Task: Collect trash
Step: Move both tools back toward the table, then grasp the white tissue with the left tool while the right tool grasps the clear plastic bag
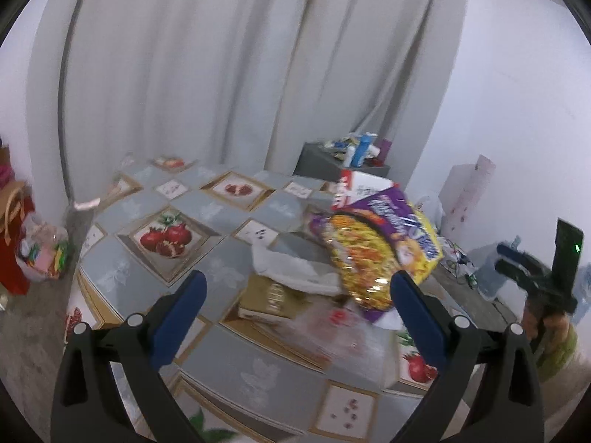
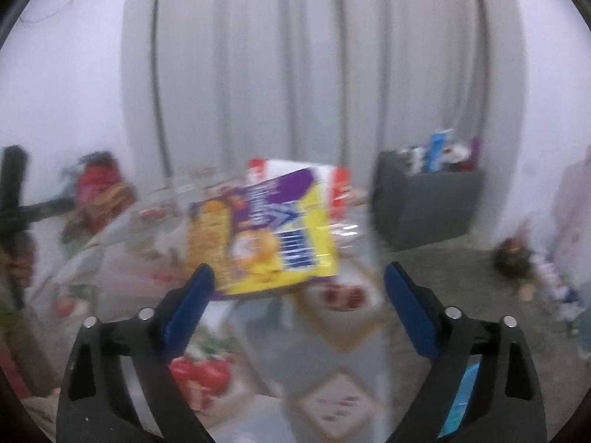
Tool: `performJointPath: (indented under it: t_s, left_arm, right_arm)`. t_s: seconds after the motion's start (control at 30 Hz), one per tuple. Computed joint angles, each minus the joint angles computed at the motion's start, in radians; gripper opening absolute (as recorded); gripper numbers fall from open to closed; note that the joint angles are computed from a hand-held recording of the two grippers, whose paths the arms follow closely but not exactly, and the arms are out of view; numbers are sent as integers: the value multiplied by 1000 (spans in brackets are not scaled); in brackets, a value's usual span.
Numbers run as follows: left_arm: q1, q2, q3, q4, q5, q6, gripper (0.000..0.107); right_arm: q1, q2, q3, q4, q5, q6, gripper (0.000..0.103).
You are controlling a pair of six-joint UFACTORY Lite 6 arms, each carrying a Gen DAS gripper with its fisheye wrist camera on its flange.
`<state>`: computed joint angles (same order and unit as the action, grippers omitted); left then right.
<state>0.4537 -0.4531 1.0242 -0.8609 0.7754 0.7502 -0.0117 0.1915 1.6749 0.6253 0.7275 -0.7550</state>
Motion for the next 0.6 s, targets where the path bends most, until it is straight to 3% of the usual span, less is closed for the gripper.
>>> performJointPath:
  t_s: [0.13,0.3,0.4,0.6]
  left_arm:
    - [21,133,42,-61,9,72,91]
    - [-49,286,125,-11,-4,107,83]
    - [-81,403,216,15,18,93,79]
    - [-63,695,499,31,155,-45,70]
  right_arm:
    - [86,53,25,-38,15,68,71]
    - [138,103,77,-68,44,115,57]
    - [156,122,93,-27,65,91,54]
    - [237,129,58,35,72,-5,53]
